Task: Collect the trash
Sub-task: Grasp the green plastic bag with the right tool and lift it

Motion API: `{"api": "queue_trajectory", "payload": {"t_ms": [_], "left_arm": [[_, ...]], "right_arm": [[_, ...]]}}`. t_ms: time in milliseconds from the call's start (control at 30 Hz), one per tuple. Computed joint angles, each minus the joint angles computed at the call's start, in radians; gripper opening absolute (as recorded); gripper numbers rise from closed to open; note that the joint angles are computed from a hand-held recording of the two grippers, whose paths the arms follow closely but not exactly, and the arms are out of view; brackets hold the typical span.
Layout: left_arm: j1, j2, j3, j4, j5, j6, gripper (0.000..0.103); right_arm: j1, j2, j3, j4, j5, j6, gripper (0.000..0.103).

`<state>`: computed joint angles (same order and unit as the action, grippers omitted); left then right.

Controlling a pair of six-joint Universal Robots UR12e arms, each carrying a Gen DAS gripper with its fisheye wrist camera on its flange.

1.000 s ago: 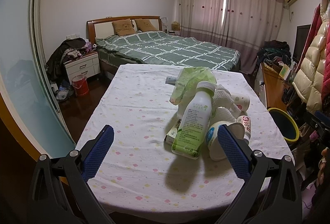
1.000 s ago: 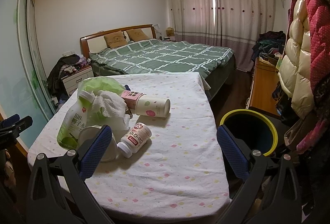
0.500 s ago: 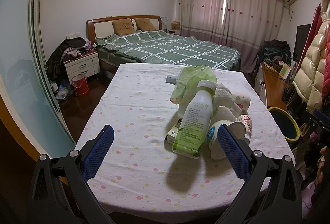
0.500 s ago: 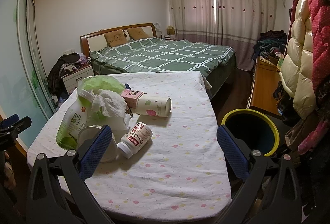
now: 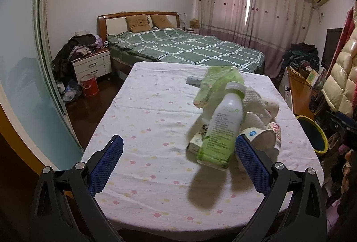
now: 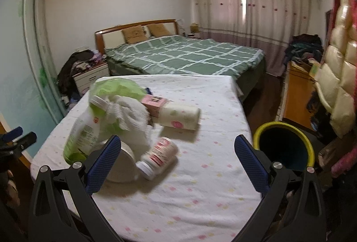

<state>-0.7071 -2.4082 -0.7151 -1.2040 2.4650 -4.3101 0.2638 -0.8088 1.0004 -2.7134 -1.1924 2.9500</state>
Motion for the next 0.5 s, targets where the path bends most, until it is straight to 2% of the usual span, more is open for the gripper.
{"api": "queue_trajectory", "payload": {"t_ms": [233, 367, 433, 500], "left_arm": [[0.015, 0.032, -0.062, 0.013, -0.017, -0.032, 0.099], [0.025, 0.041, -0.084, 0.026, -0.031, -0.033, 0.099], [0.029, 0.043, -0.089, 0.03, -0.04, -0.031, 0.099], [0.033, 0.049, -0.101, 0.036, -0.047, -0.031, 0.099]], "right_arm": [[0.041, 0.09, -0.192, 0.144, 0.078, -0.069, 0.097], [0.071, 0.179, -0.376, 0.269, 0.119, -0.072, 0.097], [0.086, 0.222, -0.459, 0.314, 0.113, -0.071, 0.097], [0.104, 0.287, -0.585, 0.382, 0.086, -0.071, 0.097]]}}
